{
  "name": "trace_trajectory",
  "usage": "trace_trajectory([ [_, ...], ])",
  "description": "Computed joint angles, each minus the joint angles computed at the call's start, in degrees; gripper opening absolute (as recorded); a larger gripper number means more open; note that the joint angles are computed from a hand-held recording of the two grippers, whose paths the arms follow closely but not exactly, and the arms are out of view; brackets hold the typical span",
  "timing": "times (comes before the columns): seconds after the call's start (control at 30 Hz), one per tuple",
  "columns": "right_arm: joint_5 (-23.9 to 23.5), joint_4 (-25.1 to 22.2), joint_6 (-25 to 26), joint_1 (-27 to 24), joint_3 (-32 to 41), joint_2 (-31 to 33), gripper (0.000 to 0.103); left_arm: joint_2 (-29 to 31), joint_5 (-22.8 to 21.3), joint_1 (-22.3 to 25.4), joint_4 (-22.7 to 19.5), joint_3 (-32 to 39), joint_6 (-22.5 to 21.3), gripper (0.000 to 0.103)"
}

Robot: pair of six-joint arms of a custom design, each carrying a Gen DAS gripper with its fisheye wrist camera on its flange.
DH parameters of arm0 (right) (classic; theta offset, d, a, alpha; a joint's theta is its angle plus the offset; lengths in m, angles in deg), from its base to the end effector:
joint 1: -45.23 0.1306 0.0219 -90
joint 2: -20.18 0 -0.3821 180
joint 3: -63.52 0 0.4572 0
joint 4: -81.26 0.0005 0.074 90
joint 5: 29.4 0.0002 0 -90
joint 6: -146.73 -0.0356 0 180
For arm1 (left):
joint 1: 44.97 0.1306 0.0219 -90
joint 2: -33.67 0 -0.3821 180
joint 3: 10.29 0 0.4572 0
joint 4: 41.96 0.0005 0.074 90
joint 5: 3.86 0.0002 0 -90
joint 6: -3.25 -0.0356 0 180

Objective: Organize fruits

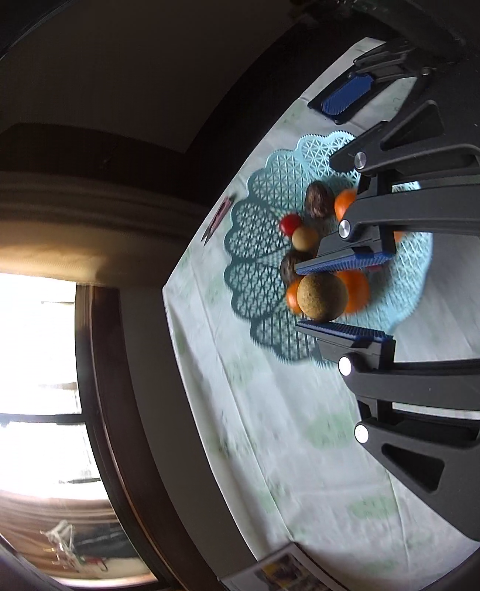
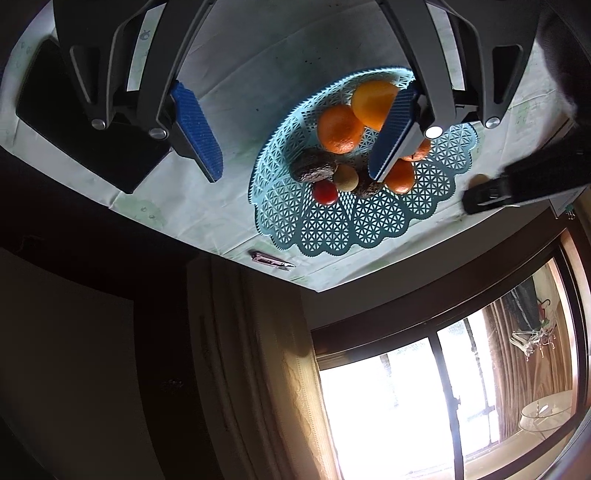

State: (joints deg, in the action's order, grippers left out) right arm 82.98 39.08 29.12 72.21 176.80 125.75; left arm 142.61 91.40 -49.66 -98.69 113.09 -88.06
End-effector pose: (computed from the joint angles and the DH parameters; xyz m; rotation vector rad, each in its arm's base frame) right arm 0.5995 0.2894 0.4993 0.2317 2.1120 0.1387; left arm 0.6670 -0.0585 0.5322 0.1676 2.3028 -0.1361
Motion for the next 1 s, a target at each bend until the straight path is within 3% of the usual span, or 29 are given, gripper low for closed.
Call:
trace_trajectory([
  [0.43,1.4,-1.4,-2.1,-0.5,0.5,0.3,0.083,3.2,0.0,-1.2,-1.3,2.7,-0.5,0.026],
  [0.73,2.9,-1.5,-2.1,-0.3,0.5,0.4,0.084,2.6,-0.1,-1.2,0.3,1.7,-0.2,0.027],
  [0.77,2.9,-1.5,-2.2,-0.3,0.5,0.4,0.088,2.4,-0.4,-1.2,0.6,1.4,-0.2,0.033],
  [0.9,3.4,-1.0,-2.2,-0.3,0.2,0.1,0.091,0.8,-2.7,-1.2,4.0,-0.9,0.0,0.081],
  [1.0,3.2,-1.1,-2.2,-0.4,0.2,0.1,0.091,-0.1,-5.0,-1.3,5.6,-2.1,-1.1,0.091],
])
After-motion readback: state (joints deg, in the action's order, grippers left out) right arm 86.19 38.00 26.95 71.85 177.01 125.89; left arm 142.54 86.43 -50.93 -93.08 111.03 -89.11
